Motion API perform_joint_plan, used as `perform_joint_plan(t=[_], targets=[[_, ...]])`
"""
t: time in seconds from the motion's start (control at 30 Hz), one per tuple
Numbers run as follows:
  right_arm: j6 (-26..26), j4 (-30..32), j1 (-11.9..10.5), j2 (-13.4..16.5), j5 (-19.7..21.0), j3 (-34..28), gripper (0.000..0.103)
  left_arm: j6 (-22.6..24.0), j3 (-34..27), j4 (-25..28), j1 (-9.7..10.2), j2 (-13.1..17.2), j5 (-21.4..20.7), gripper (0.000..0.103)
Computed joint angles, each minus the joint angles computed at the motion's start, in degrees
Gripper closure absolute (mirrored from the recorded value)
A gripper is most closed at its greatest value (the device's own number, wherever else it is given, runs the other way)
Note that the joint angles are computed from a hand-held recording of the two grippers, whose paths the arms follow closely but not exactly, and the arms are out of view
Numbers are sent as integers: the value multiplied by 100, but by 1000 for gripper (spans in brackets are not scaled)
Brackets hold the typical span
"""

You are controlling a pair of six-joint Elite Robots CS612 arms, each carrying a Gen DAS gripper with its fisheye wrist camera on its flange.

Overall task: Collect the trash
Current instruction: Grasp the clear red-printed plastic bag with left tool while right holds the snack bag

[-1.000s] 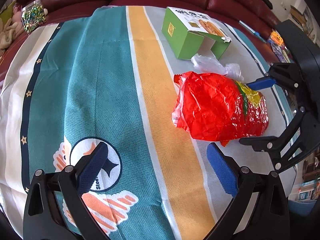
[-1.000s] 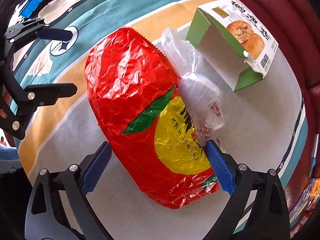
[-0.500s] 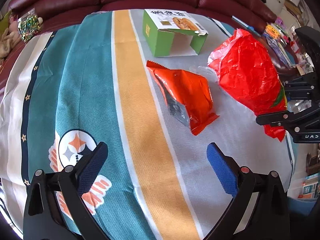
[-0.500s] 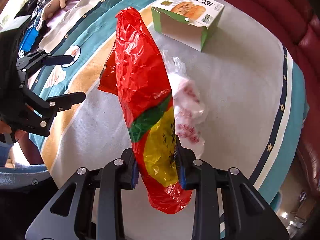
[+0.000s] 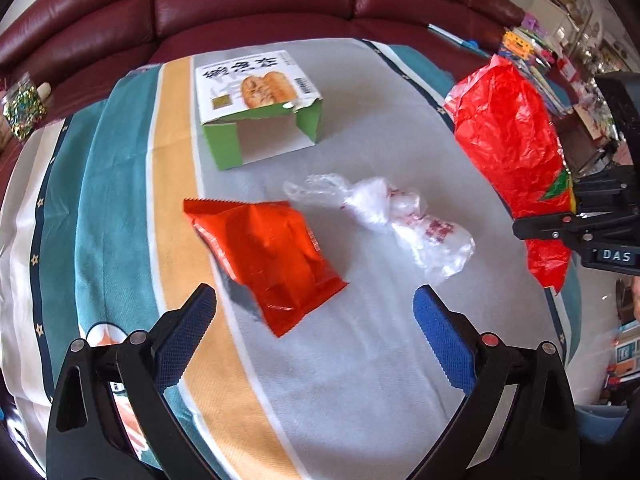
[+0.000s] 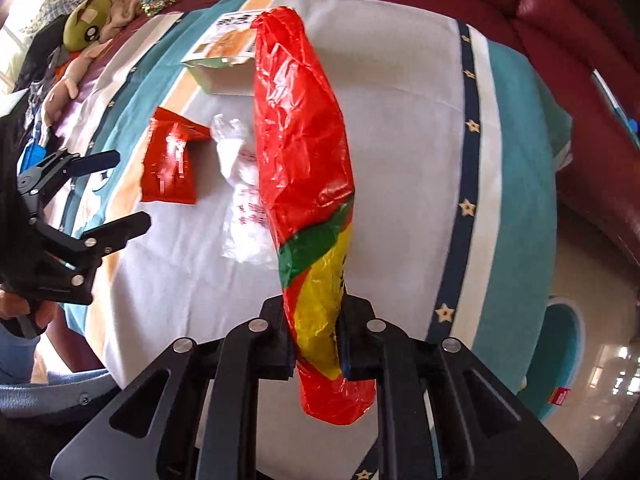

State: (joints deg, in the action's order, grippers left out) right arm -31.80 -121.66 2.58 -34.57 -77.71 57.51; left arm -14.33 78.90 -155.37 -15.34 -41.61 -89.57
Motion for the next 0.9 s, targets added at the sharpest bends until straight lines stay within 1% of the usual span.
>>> perform_joint_plan(t=[0.07,0.13,0.2,0.23,0.37,0.43,0.47,0.5,0.53,0.6,0.63,0.67,0.7,0.73,0.77,0.83,0.9], targets=[[142,-25,-64,32,-15,-10,89,-8,-165,3,-44,71,-126,4],[241,-46,-127,45,-37,2,89,-24,-365,114,-106,162,-122,4],[333,-73,-172,76,-146,-11,89,-106,-627,394,-168,292,-67,4],[374,-95,-186,85,-177,-5,89,-159,-760,529,-186,366,-109,4],[483,-164,-277,118,-229,-11,89,-320,-1172,941,-276,623,-96,4],[528,-162,-324,130,-192,-11,89,-402,-1343,1132,-328,731,66,5],[547,-186,-347,126,-176,10,89,-434,-1416,1235,-353,777,146,10],[563,-185,-372,126,-147,21,89,-451,-1482,1365,-366,815,166,19],[590,-178,-394,126,-121,28,89,-448,-1528,1495,-374,836,161,24],[675,-210,-436,109,-57,83,89,-427,-1628,1709,-393,896,187,40],[715,-233,-460,93,3,120,89,-403,-1595,1674,-431,884,396,46],[756,-261,-490,72,86,167,89,-377,-1589,1696,-460,878,538,58],[775,-279,-520,57,150,200,89,-390,-1581,1699,-467,870,566,63],[797,-311,-545,35,209,244,89,-433,-1557,1681,-469,855,565,66],[828,-346,-562,5,267,297,89,-436,-1526,1653,-488,834,658,69],[874,-415,-610,-49,382,395,89,-381,-1440,1578,-530,771,853,70],[915,-493,-658,-103,490,491,89,-336,-1384,1518,-559,709,883,70]])
